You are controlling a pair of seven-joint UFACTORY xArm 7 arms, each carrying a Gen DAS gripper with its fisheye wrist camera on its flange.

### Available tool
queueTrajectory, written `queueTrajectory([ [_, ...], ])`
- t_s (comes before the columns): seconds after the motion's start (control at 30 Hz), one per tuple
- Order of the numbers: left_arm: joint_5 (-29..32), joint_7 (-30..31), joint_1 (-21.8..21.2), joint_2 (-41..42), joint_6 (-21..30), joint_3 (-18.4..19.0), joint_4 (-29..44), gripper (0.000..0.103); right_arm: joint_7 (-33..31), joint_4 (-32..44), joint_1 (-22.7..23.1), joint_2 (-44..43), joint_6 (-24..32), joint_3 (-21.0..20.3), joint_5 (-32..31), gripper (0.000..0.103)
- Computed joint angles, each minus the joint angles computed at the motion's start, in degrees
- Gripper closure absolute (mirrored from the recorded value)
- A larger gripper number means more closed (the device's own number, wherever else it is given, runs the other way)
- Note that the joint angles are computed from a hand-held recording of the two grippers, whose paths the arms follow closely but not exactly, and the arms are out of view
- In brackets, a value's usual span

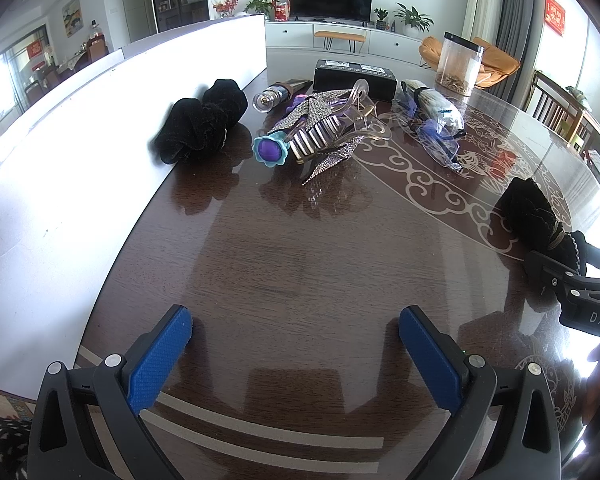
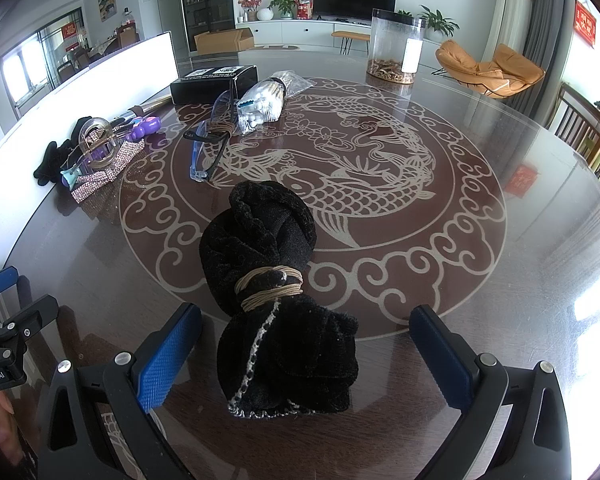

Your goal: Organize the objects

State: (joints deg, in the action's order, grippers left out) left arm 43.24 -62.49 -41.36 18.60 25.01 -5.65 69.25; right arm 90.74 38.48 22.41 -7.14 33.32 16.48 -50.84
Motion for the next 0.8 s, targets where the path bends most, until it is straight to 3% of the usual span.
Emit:
queueTrajectory([
  [0.1, -2.91, 3.34, 1.27, 0.48, -0.03, -1.05, 0.68, 0.000, -0.04, 0.11, 0.07, 0.02, 0.16, 0.03, 0.05, 0.000],
  [0.17, -8.86, 9.49, 3.92, 0.95, -2.69, -3.00, 1.08, 0.000, 0.02, -0.02, 0.09, -0.07, 0.20, 0.03, -0.03, 0.000],
  [0.23, -9.37, 11.86, 3.67, 2.19, -5.32, -1.50, 3.53, 0.000, 0.00, 0.06, 0.18, -0.16, 0.75, 0.18, -0.07, 0.000],
  [0.3, -6.73, 13.66, 1.56, 4.82, -3.29, 1.15, 9.06, 0.000, 0.13, 0.44, 0.43, -0.13, 2.08, 0.52, -0.30, 0.000],
  [0.4, -7.98, 22.52, 1.19, 11.59, 1.53, 1.26, 20.56, 0.000, 1.17, 0.49, 0.69, -0.40, 3.20, 0.80, -1.41, 0.000],
  [0.5, -7.52, 27.74, -1.54, 17.73, 4.64, 3.62, 30.12, 0.000, 1.98, 0.27, 0.80, -0.79, 3.47, 0.80, -1.99, 0.000],
  [0.6, -5.35, 31.74, -4.46, 21.86, 4.78, 6.17, 35.91, 0.000, 1.87, 0.18, 0.72, -0.71, 3.03, 0.60, -1.85, 0.000],
  [0.63, -5.41, 32.95, -4.67, 22.38, 3.85, 6.39, 36.38, 0.011, 1.79, 0.18, 0.72, -0.70, 2.95, 0.57, -1.78, 0.000],
  [0.67, -6.17, 34.07, -4.85, 22.81, 4.44, 6.36, 37.08, 0.037, 1.64, 0.17, 0.70, -0.68, 2.79, 0.52, -1.70, 0.000],
  [0.7, -8.02, 34.91, -6.32, 23.90, 6.85, 8.08, 38.97, 0.043, 1.51, 0.16, 0.67, -0.63, 2.60, 0.48, -1.66, 0.000],
  [0.73, -7.68, 33.35, -5.98, 23.27, 7.61, 7.41, 38.45, 0.046, 1.41, 0.17, 0.65, -0.52, 2.38, 0.45, -1.65, 0.000],
  [0.77, -8.80, 32.83, -5.62, 22.35, 6.92, 6.97, 37.35, 0.063, 1.20, 0.18, 0.62, -0.45, 2.16, 0.37, -1.54, 0.000],
  [0.8, -11.56, 33.46, -4.39, 21.11, 7.55, 5.27, 36.09, 0.063, 1.14, 0.22, 0.63, -0.36, 2.06, 0.38, -1.49, 0.000],
])
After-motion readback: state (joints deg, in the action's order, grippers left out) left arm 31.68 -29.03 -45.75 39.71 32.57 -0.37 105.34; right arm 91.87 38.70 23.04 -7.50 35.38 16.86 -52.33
